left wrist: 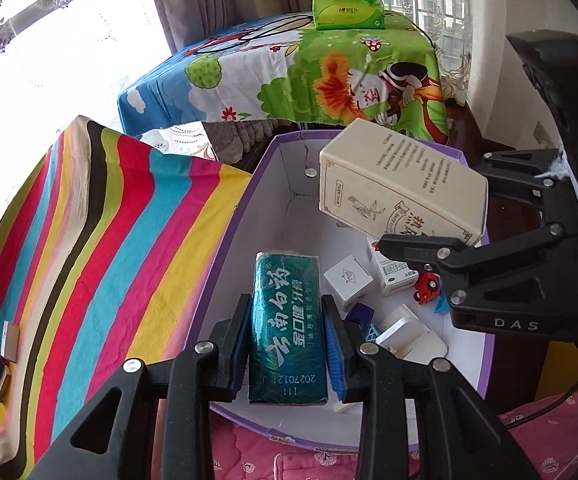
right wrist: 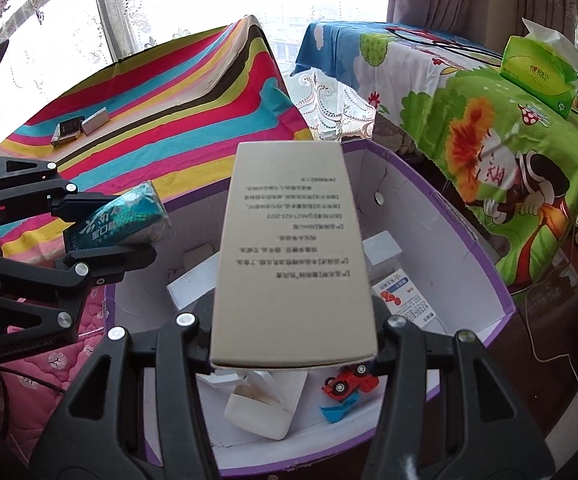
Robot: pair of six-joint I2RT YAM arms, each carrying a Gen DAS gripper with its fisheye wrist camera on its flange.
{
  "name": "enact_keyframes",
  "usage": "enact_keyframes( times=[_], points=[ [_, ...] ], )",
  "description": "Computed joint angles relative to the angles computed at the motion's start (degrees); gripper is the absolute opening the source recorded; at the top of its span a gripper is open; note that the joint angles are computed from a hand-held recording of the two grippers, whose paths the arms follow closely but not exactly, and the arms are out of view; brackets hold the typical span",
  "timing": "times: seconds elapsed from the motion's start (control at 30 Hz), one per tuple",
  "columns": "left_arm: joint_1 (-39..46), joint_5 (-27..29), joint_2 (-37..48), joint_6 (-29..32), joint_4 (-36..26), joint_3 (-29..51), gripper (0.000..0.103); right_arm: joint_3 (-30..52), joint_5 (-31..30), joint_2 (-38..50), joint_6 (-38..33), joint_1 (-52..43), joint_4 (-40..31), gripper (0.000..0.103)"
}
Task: Organize rigid objects
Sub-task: 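Carry the teal pack and beige box over to the storage box, then open both grippers to drop the pack and box into the storage box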
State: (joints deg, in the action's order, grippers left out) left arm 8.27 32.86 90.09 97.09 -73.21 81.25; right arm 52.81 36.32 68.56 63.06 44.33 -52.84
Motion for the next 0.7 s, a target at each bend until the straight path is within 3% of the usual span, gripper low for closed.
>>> enact_keyframes(
  times=[0.33, 0.5, 0.57, 0.63, 0.7],
  points=[
    [-2.81, -2.23, -3.75, -0.06, -0.8, -5.88, 0.034, -3.21, 0.52, -4.35, 5.24, -1.19, -4.62, 0.055],
    [-1.28, -0.02, -3.05, 1.88, -2.72, -4.97, 0.037, -3.72, 0.74, -5.47, 6.97, -1.43, -5.71, 0.055],
    [-0.56, 0.76, -2.35, 2.84, -4.04, -3.86, 0.06, -3.23, 1.05, -5.21, 7.17, -1.67, -6.07, 0.056],
    [0.38, 2.19, -1.98, 3.35, -4.32, -3.26, 0.079, -2.44, 1.63, -4.71, 6.95, -1.96, -6.5, 0.064],
    [1.44, 3.6, -1.0, 3.47, -4.75, -1.93, 0.086, -1.49, 2.06, -4.12, 6.42, -2.05, -6.48, 0.069]
  ],
)
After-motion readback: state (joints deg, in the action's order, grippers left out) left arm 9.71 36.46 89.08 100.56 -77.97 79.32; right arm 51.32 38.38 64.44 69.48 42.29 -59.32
